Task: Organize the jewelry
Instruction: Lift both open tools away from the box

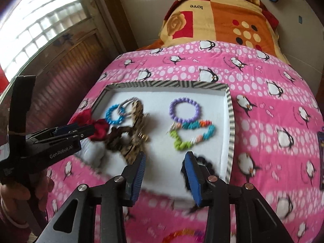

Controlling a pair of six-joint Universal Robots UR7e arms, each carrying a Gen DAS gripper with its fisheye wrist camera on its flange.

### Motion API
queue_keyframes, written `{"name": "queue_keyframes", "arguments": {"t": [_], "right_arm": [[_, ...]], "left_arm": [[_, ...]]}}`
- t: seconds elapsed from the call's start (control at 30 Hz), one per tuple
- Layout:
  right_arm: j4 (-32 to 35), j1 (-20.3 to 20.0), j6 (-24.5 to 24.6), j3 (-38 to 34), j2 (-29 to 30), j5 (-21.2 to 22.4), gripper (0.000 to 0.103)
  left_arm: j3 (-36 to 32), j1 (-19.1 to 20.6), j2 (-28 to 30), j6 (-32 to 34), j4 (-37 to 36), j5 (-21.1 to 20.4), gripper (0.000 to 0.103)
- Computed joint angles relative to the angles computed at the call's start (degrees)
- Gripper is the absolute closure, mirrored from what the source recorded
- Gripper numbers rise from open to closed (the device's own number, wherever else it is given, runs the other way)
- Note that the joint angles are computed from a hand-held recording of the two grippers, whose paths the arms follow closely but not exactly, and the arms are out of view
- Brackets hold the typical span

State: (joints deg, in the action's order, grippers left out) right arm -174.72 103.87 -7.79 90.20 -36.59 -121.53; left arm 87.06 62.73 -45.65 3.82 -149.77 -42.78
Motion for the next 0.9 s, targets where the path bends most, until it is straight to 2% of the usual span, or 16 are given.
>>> {"name": "queue_keyframes", "arguments": {"t": [0.4, 0.53, 0.9], "right_arm": [[-7.12, 3.44, 3.6, 11.52, -3.18, -4.13, 0.062], [-8.6, 4.21, 5.24, 14.78, -3.85, -5.01, 0.062], [-10.53, 5.16, 7.48, 19.56, -5.03, -6.9, 0.062]], "left_arm": [[16.06, -2.76, -8.81, -3.12, -5.16, -0.99, 0.056], [19.11, -3.0, -10.67, -4.5, -4.75, -1.14, 0.056], [24.74, -4.44, -13.35, -3.33, -7.51, -0.31, 0.056]]}}
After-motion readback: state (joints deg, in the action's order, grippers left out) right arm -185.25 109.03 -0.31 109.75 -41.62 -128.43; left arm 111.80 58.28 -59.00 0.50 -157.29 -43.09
